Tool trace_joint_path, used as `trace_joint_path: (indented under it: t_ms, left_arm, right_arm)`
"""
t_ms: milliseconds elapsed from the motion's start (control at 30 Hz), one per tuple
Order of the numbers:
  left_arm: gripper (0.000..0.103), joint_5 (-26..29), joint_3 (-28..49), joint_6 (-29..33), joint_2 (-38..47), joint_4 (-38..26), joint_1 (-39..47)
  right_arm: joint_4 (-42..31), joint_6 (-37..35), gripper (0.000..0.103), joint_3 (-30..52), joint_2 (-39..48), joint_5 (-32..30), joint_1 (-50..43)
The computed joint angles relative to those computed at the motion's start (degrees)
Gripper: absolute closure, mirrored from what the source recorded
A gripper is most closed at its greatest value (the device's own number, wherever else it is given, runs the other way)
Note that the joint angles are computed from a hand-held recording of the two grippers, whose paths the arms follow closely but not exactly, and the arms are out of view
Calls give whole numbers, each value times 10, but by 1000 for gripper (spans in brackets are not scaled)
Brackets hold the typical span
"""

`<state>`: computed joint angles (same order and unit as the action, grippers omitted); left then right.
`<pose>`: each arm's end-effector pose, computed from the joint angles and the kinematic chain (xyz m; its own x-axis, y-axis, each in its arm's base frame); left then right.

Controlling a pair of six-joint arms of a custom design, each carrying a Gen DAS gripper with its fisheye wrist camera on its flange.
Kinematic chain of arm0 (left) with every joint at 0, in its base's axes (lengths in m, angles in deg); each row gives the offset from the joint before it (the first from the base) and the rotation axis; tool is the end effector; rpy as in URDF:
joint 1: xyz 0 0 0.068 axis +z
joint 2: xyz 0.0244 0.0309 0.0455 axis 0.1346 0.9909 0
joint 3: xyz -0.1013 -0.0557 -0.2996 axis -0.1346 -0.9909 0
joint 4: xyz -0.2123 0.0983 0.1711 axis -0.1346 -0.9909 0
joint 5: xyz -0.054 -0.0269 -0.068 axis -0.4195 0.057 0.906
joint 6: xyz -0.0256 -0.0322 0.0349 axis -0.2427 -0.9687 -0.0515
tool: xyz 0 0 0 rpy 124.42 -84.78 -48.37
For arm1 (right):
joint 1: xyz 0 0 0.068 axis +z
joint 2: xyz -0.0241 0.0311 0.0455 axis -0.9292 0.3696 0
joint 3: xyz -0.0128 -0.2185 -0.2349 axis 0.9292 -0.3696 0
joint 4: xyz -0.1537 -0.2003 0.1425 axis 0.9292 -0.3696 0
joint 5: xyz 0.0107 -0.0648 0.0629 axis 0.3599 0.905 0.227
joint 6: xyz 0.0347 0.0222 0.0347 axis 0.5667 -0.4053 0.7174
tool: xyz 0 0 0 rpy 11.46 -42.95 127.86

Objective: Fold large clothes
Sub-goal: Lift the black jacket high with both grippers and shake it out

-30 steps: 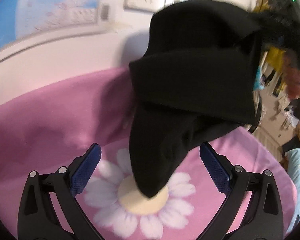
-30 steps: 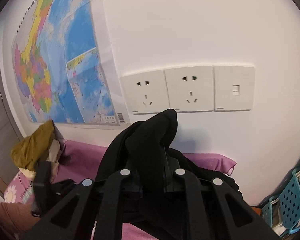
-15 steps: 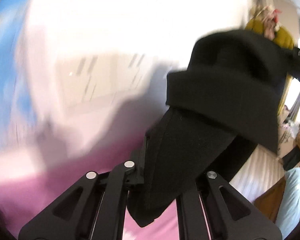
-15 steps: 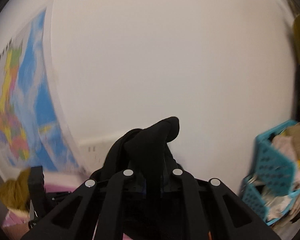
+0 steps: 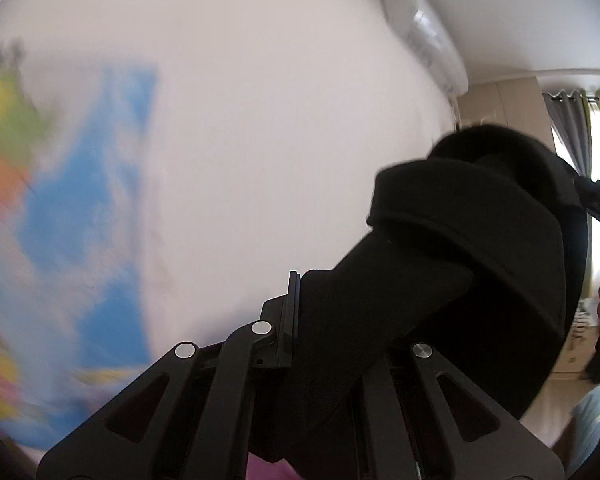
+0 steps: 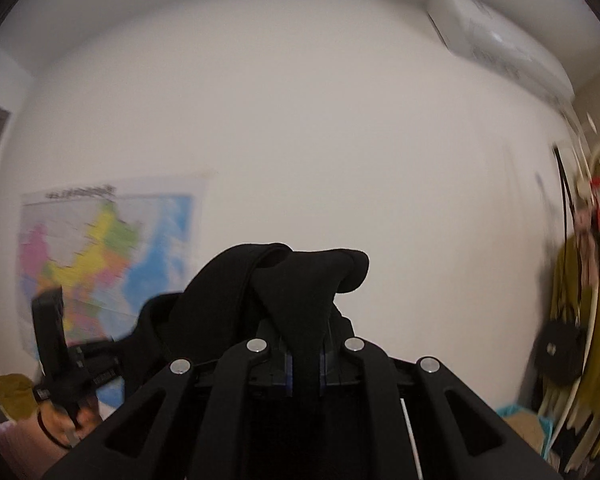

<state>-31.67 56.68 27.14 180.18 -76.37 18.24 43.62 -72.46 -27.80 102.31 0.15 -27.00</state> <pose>0.4728 0.0593 0.5135 0.0653 -0.0106 -0.9978 0.6537 0.7560 0.0347 0.1634 0.1114 0.4893 0.2083 -0.0456 -0.9770 0.0533 0.9980 -0.0352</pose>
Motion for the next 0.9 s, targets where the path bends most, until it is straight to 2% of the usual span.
trace_joint_path:
  t_ms: [67, 100, 133, 233, 267, 333, 400, 433, 467, 500, 533, 567, 600, 667, 767, 833, 900]
  left_arm:
    - [99, 26, -117, -20, -90, 84, 54]
    - [99, 46, -151, -22, -123, 101, 90]
    - [99, 41, -157, -14, -128, 113, 104]
    - [99, 106, -226, -4, -179, 139, 213]
    - [99, 126, -254, 17, -199, 137, 250]
    - [99, 175, -320, 31, -242, 156, 323]
    - [99, 185, -329, 127, -253, 70, 364]
    - [99, 189, -308, 210, -247, -33, 381]
    - [100, 202, -269, 307, -232, -168, 401]
    - [100, 220, -234, 376, -209, -265, 416]
    - [99, 224, -222, 413, -196, -312, 425]
    - [99, 209, -228, 433, -188, -317, 429]
    - [99, 185, -235, 443, -175, -318, 421]
    - [99, 101, -199, 470, -116, -383, 381]
    - [99, -31, -163, 452, -20, -388, 318]
    - [99, -110, -109, 425, 67, -391, 273]
    - [100, -176, -55, 399, 144, -391, 237]
  right_arm:
    - [33, -30, 95, -15, -11, 32, 73]
    - [42, -45, 95, -27, -20, 46, 114]
    - [44, -50, 95, -35, -28, 55, 146]
    - [78, -71, 97, -83, -45, 88, 249]
    - [87, -74, 97, -97, -50, 95, 271]
    - [75, -28, 97, -126, -52, 73, 297]
    - [68, 16, 97, -153, -34, 47, 289]
    - [49, 58, 97, -161, -29, 12, 270]
    - [28, 97, 97, -167, -23, -31, 247]
    - [29, 121, 97, -182, -14, -82, 219]
    - [44, 126, 97, -195, -1, -111, 199]
    - [54, 130, 97, -204, 10, -136, 183]
    - [76, 147, 97, -218, 30, -189, 148]
    - [109, 203, 97, -222, 102, -283, 69]
    - [145, 250, 97, -171, 270, -343, -6]
    - [127, 280, 97, -121, 360, -370, -46]
    - [92, 295, 97, -37, 477, -381, -74]
